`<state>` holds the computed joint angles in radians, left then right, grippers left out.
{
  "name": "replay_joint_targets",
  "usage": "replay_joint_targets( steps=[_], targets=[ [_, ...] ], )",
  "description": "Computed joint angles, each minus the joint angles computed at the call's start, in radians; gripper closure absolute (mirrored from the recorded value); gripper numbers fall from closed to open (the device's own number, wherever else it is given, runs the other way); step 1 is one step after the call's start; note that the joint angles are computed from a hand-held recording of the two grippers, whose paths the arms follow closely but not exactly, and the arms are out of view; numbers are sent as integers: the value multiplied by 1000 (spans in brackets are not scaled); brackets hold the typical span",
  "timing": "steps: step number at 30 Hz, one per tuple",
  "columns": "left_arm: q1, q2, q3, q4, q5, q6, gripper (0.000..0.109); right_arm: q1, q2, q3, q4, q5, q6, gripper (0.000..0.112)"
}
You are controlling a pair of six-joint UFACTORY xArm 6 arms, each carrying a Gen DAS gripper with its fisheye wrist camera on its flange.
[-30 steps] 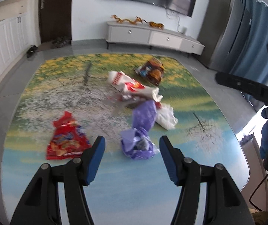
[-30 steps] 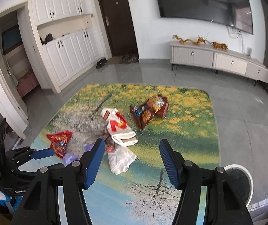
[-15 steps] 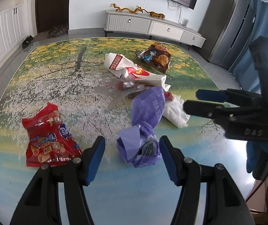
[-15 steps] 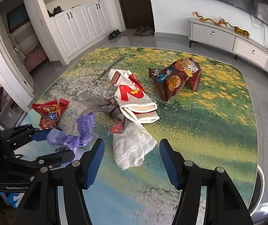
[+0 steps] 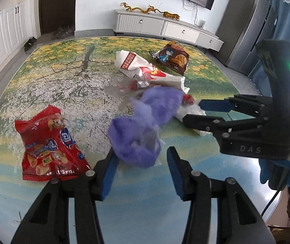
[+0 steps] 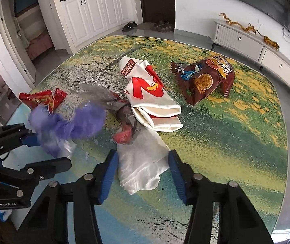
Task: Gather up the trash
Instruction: 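Grasp the purple plastic bag with the left tool while the right tool grasps white tissue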
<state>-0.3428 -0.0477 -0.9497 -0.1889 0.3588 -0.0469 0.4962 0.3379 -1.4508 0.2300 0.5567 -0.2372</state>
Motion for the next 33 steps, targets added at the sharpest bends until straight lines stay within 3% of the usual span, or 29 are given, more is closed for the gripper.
replay_joint_targets(
  steps=[6,11,15,23,28,30,32,33],
  targets=[
    [-2,-3,2,-37,3,26,79,-3,-19,24,15,-4,-21,89],
    [-9,-20,20,-105,-3,68,92,1,-56,70,38,-8,-42,97],
    [-11,-51,46,-193,-22,125,101,4,-91,112,46,-17,-48,98],
    [-11,-107,74,-355,-20,230,102,2,-167,187,69,-47,-49,98],
    [-10,-142,82,-424,-5,268,94,2,-205,223,84,-59,-52,98],
    [-10,-150,81,-421,-14,260,66,2,-219,237,92,-64,-55,98],
    [-10,-154,77,-411,-38,246,55,4,-233,251,104,-73,-59,98],
    [-10,-150,70,-405,-45,243,55,4,-237,254,106,-76,-59,98]
  ],
)
